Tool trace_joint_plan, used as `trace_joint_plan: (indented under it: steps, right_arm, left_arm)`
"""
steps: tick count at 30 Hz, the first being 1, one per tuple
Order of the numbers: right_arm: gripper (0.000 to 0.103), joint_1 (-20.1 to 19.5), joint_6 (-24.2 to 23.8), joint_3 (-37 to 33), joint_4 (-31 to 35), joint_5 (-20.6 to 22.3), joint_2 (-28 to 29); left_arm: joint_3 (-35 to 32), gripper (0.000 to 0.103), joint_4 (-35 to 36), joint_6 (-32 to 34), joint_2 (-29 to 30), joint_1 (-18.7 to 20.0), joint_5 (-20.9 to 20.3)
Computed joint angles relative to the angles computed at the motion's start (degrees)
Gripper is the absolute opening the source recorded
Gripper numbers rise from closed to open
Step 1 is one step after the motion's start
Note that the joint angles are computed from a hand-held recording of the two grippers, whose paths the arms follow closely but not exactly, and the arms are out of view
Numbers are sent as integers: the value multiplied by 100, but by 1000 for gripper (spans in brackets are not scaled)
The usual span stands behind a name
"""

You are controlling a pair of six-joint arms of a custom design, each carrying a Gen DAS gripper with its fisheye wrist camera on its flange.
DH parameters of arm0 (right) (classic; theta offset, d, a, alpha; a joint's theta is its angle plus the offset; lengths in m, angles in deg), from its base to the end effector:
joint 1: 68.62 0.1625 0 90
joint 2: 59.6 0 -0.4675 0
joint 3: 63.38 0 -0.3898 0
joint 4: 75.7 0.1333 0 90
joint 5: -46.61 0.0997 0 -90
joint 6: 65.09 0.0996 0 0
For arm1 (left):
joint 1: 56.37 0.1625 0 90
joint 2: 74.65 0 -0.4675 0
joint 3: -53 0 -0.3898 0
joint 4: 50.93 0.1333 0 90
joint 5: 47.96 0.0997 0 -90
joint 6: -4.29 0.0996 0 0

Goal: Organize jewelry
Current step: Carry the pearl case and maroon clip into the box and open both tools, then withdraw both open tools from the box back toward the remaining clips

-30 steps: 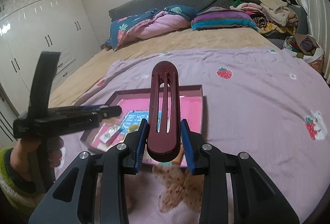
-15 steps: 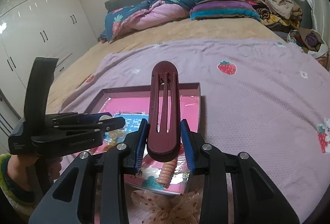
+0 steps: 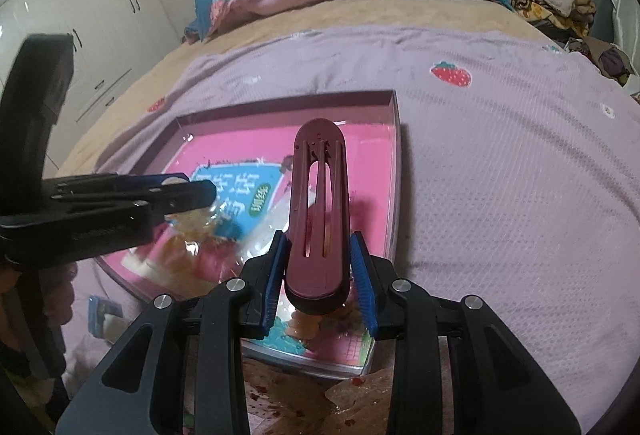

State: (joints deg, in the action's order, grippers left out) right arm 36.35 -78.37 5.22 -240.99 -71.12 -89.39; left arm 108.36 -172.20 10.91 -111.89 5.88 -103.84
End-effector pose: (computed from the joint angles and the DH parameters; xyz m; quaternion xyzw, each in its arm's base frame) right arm 0.3015 -0.7910 0.1389 0.1523 -0.9125 0.3072 0.2231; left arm -0.2323 -0.8478 0.2666 0.2485 0.9172 -0.1610 0.2664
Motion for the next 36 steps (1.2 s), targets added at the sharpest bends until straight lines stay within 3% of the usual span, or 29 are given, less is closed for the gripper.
trace_joint_plan:
  steps: [4,17,23,29,36]
  right_arm:
    - [31,12,-55,-20,8,-37,29]
    - [33,72,14,-37,231,-7,38]
    - [48,145,146,180,62,-21,-85]
    - [73,258,320,561,-380,-59,-331]
    - [83,442,356,907,-843,-145,-579]
  left_arm:
    - [47,43,-17,14,-37,5,1]
    - [606,56,-324,-198,-513,10,84]
    - [909,61,-524,-280,-768,4,85]
    - [1272,65,-828,-276,-1061,-56,95]
    - [1597,79,-1193,-232,-1364,-168,130]
